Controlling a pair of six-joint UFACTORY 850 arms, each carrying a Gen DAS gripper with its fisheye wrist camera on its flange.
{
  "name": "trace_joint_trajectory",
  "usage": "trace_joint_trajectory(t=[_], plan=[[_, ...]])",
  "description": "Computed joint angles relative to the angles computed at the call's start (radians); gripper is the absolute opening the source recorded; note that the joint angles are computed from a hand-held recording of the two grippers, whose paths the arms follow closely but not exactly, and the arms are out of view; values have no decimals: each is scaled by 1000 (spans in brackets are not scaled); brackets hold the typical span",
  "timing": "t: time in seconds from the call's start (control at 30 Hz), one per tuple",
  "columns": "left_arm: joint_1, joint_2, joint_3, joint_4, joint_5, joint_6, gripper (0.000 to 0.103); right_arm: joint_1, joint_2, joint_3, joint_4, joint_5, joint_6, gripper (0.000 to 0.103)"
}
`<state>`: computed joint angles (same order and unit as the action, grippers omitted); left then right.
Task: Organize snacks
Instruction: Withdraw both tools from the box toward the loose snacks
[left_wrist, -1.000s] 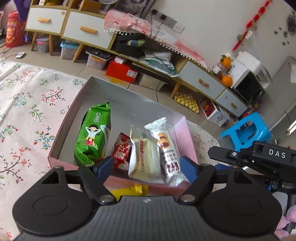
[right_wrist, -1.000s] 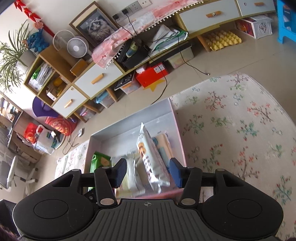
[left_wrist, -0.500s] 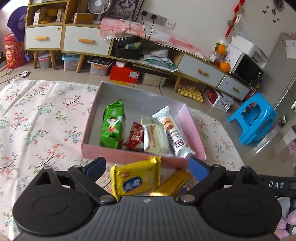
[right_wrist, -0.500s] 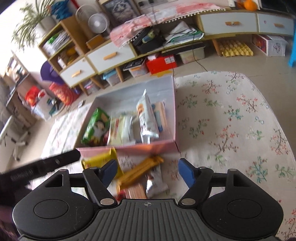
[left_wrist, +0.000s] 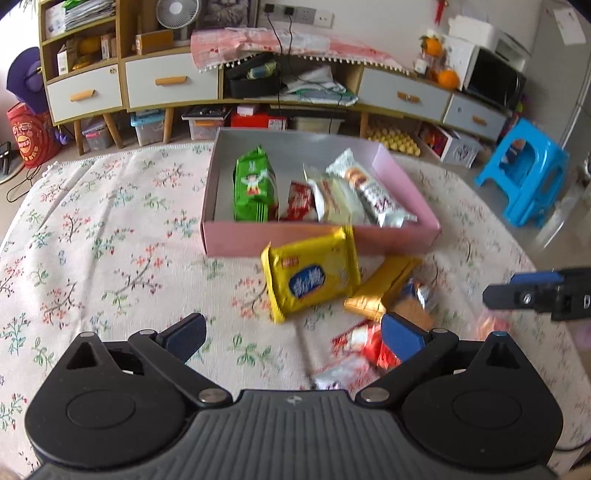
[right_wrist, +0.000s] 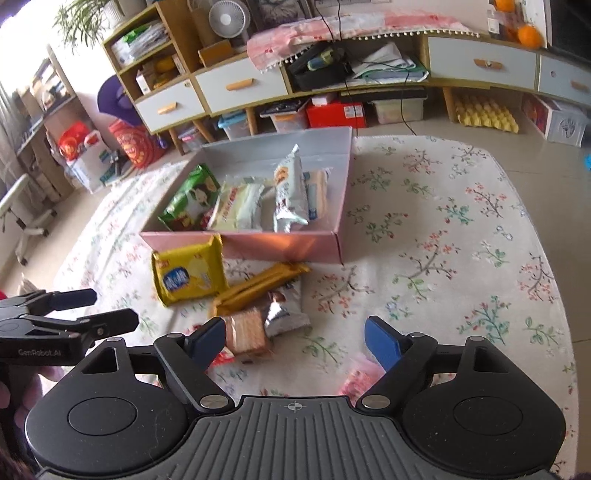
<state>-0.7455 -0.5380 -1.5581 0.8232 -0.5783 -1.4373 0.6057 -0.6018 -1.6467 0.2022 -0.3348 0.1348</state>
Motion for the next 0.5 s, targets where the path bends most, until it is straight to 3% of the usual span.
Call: trace_joint_trajectory(t=[0.27,0.5], plan=[[-19,-7,10,-70,1,53,100,27,6,16,-218,1,147,84],[-42,-60,-50,-151,-22,173,89,39,-9,-1,-231,-13,137,85]])
